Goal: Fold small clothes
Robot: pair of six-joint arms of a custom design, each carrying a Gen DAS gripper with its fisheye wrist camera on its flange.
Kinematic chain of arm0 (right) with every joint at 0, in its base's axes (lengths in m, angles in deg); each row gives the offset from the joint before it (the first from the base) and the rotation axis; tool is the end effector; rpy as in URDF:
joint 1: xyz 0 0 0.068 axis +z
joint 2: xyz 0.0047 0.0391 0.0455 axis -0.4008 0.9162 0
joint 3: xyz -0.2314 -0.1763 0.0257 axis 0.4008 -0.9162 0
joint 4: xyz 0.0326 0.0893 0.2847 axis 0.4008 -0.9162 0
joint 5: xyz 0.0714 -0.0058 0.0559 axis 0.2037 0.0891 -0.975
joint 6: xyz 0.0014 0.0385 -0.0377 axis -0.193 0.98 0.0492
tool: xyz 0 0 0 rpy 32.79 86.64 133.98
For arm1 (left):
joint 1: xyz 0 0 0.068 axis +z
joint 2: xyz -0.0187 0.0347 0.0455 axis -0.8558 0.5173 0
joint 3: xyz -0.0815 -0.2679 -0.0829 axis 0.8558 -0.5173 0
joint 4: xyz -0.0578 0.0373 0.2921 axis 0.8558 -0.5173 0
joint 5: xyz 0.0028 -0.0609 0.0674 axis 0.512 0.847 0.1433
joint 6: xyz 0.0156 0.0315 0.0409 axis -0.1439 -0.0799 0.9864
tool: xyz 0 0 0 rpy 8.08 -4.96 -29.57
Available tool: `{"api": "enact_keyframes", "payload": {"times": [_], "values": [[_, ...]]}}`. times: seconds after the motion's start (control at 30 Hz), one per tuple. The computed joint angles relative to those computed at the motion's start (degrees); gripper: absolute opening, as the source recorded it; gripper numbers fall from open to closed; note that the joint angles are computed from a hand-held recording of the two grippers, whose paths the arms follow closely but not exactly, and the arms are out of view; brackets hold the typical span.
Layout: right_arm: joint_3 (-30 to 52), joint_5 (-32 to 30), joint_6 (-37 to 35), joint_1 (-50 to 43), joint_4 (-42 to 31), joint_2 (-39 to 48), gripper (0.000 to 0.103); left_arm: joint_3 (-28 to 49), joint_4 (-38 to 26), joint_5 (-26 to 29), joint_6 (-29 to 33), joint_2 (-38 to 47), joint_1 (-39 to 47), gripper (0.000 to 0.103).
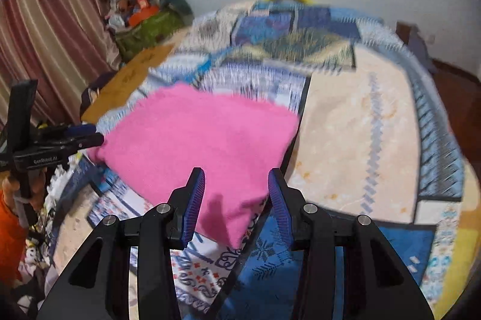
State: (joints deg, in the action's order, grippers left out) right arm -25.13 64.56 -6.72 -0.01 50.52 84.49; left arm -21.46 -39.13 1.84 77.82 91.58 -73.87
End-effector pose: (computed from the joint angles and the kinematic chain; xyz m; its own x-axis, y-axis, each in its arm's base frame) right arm 0.3081 0.1432 0.1614 -0.7264 -0.1761 -0.6643 -0.4370 0.8644 0.2487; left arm 0.2681 -0.0701 0.1824 -0.8088 0.0391 -0.5868 0.0928 0.9938 -0.0617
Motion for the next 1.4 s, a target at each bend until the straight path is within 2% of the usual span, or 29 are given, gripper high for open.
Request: {"api": "enact_keyframes", "payload": {"times": [0.1,0.2,0.37,0.4,0.63,0.7,0.73,0.83,0.87,0.97,1.03,1.13,1.23,1.27,1.4], "values": [[-1.7,1.8,0.1,1.2,-0.1,-7.0,0.040,-0.2,-2.8,-1.3,-2.2,-8.0,-1.6,0.055],[-3.1,4.9,-0.6,3.5,-0.4,-14.1,0.040,0.7,-6.1,-6.1,-4.3,-17.0,-6.3,0.055],[-4.9,8.6,-0.7,8.0,-1.3,-25.8,0.040,3.9,-10.9,-15.4,-8.6,-26.1,-17.2,0.055],[-5.2,9.2,-0.7,8.8,-1.5,-27.7,0.040,4.5,-11.8,-17.9,-9.5,-27.5,-20.2,0.055],[-8.9,18.4,-0.3,18.9,-1.9,-41.8,0.041,7.8,-18.0,-45.5,-17.7,-33.0,-48.3,0.055],[-9.8,20.4,0.6,21.2,-1.7,-44.0,0.050,8.8,-20.7,-52.8,-21.2,-32.7,-55.2,0.058],[-10.5,21.7,1.1,22.5,-1.5,-45.1,0.053,9.4,-22.4,-56.7,-23.7,-32.1,-58.7,0.062],[-12.0,28.0,1.7,27.0,-0.9,-47.5,0.070,10.6,-27.5,-63.8,-30.8,-30.3,-65.2,0.074],[-12.4,30.5,1.8,28.6,-0.7,-48.0,0.076,10.9,-29.2,-64.9,-32.8,-29.9,-66.4,0.078],[-12.9,35.0,1.9,31.2,-0.2,-48.1,0.085,12.1,-34.8,-67.9,-39.8,-28.2,-69.5,0.090],[-13.0,35.8,2.2,31.3,-0.2,-47.9,0.086,12.7,-37.6,-69.3,-43.4,-27.0,-70.9,0.094],[-13.0,38.9,2.6,32.8,-0.6,-48.1,0.096,13.1,-40.0,-69.9,-46.4,-26.4,-71.9,0.097],[-13.3,39.5,2.8,33.2,-1.4,-49.3,0.097,13.9,-43.3,-71.2,-50.1,-25.2,-72.9,0.100],[-13.3,39.3,2.9,33.1,-1.4,-49.3,0.097,14.5,-46.1,-72.0,-53.4,-24.3,-73.8,0.100],[-13.9,40.5,2.7,34.1,-1.5,-50.2,0.097,14.9,-49.4,-73.7,-58.4,-23.2,-74.8,0.103]]}}
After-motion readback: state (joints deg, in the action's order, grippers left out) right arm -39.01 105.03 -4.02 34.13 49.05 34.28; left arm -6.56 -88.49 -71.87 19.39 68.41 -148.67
